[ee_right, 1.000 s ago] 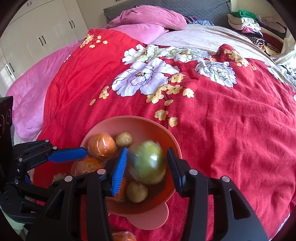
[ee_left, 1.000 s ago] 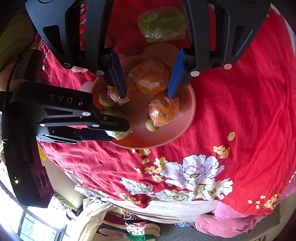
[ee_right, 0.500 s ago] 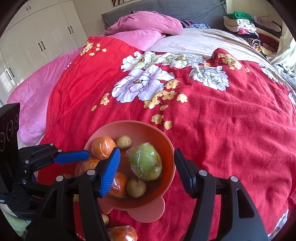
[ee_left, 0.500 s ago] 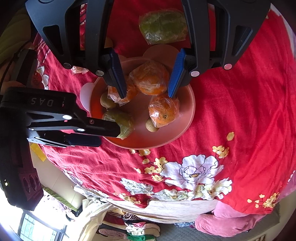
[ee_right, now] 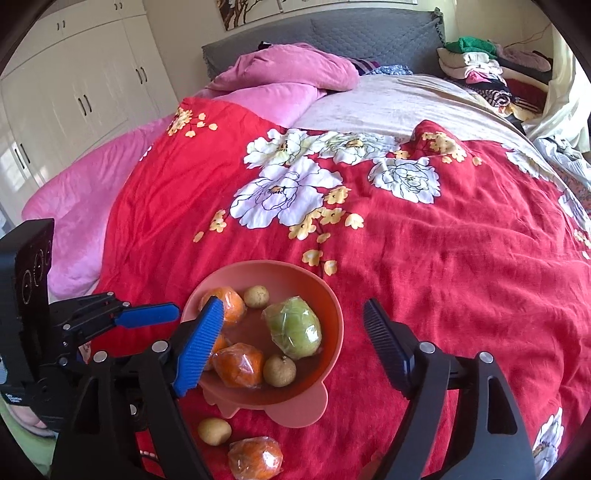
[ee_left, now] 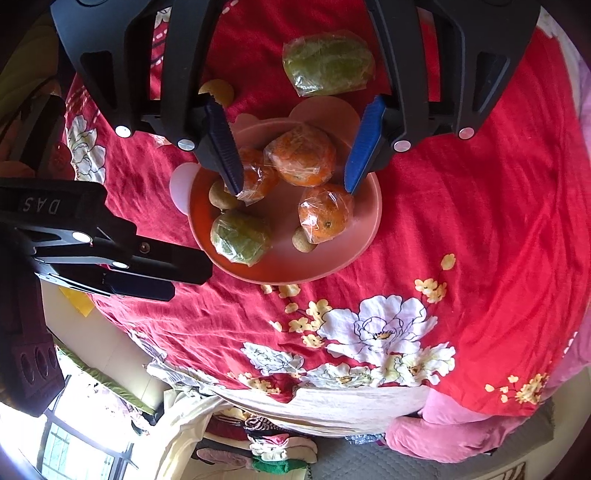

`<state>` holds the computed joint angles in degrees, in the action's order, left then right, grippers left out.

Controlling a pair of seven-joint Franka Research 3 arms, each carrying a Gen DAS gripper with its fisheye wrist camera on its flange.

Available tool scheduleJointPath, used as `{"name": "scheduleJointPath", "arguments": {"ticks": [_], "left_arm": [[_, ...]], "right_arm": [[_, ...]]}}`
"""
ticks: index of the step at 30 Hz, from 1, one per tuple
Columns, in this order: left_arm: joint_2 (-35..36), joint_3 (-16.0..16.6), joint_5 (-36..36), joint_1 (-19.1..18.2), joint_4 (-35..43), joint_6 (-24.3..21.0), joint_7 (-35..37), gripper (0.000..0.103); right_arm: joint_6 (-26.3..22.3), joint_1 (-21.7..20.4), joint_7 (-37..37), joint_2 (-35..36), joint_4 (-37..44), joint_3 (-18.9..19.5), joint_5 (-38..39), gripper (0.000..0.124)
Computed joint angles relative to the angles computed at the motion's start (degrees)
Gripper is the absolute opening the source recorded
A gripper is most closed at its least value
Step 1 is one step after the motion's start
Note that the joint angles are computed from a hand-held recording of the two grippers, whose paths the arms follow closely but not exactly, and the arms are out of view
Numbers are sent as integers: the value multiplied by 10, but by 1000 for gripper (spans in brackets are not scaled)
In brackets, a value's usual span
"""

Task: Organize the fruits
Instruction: 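Lower the bagged orange into the plate and open the left tool, then withdraw both tools from the plate toward the remaining fruits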

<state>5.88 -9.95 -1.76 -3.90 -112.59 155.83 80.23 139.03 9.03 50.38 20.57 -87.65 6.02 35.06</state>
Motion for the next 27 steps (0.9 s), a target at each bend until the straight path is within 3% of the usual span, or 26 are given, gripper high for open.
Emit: {"name": "scheduleJointPath", "arguments": {"ticks": [7,27], "left_arm": [[-16,3,16,-2,-11,2,-16,56],[-77,14,73,-10,-59,22,-85,89]], "right_arm": [[7,-3,-6,-19,-17,1,14,81],[40,2,-56,-97,-95,-9,69,91]]}}
